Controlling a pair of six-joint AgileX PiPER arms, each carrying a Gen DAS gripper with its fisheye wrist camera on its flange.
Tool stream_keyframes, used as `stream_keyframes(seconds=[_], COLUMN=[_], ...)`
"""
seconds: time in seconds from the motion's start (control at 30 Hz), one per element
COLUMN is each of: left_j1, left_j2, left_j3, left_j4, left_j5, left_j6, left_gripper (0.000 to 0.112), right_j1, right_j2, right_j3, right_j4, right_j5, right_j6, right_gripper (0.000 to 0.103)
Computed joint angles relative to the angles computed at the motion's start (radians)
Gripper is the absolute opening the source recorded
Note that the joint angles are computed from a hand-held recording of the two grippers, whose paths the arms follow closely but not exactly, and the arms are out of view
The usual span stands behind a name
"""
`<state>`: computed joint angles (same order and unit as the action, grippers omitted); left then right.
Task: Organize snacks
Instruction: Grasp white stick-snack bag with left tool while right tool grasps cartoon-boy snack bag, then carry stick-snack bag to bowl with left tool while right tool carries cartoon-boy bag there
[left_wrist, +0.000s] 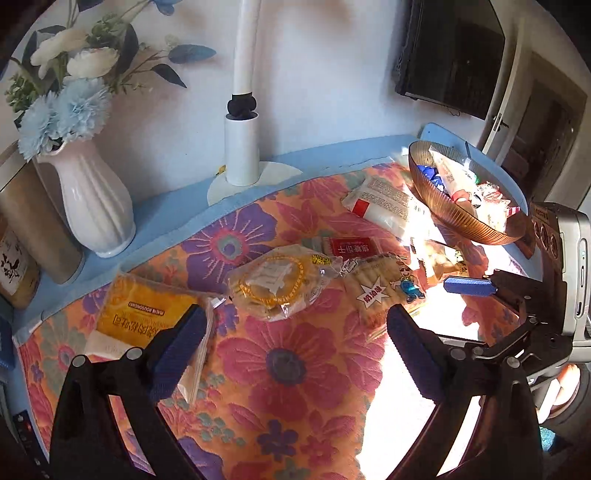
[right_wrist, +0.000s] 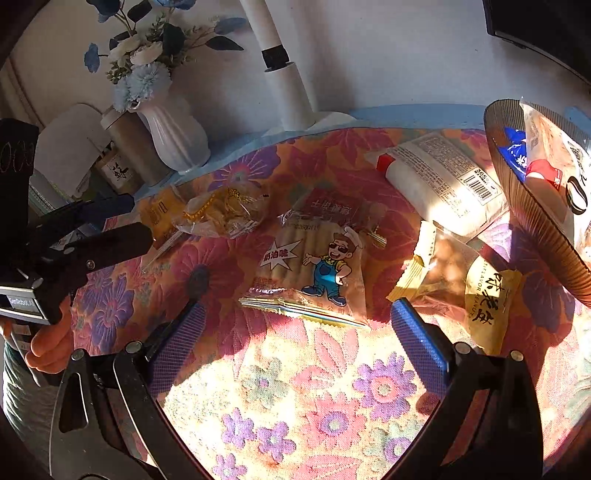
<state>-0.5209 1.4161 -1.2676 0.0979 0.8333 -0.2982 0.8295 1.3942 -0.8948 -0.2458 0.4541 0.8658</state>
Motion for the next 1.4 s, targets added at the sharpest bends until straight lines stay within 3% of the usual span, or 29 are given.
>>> stream_keyframes(seconds=[0.07,0.27,0.5,0.57,0.6,0.8,1.0,1.23,1.33,1.4], left_j1=[0.093,0.195,0.188,0.146,0.138,0.088,-0.004,-0.244,-0.370,-0.480], left_j2=[0.102,0.299,0.288,0.249,0.240,0.178,0.049,-0.165,-0.190,-0.163], left_j3=[-0.073,-0.201,-0.119,-0.075,-0.065,0.007,0.122,0.285,0.320,0.309], left_j4=[-0.156,-0.346,-0.440,-0.361,-0.349,-0.256,-0.168,0.016,0.111,0.235], left_j5=[0.016,0.039,0.010,-0.037,-0.034,-0.055,-0.063,-0.035,-0.016,0.048], left_j6=[0.177,0.368,0.440,0.374,0.356,0.201,-0.008,-0.388,-0.577,-0.714], left_gripper=[0.097,0.097,0.095,0.087,0.082,0.068,0.063,0.063,0.063,0.063], right_j1=[0.003,-0.041,0.004,0.041,0.065,0.109,0.200,0.448,0.519,0.556], right_j2=[0.057,0.159,0.190,0.209,0.214,0.127,-0.059,-0.278,-0.289,-0.289], right_j3=[-0.046,-0.092,-0.116,-0.141,-0.149,-0.062,0.086,0.225,0.250,0.269], right_j4=[-0.027,0.110,-0.064,-0.166,-0.225,-0.277,-0.287,-0.422,-0.415,-0.415], right_j5=[0.027,0.001,0.025,0.078,0.114,0.114,0.101,0.260,0.320,0.338], right_j6=[0.023,-0.095,0.100,0.200,0.250,0.303,0.344,0.537,0.521,0.546], right_gripper=[0.100,0.100,0.100,0.095,0.087,0.071,0.069,0.069,0.070,0.069])
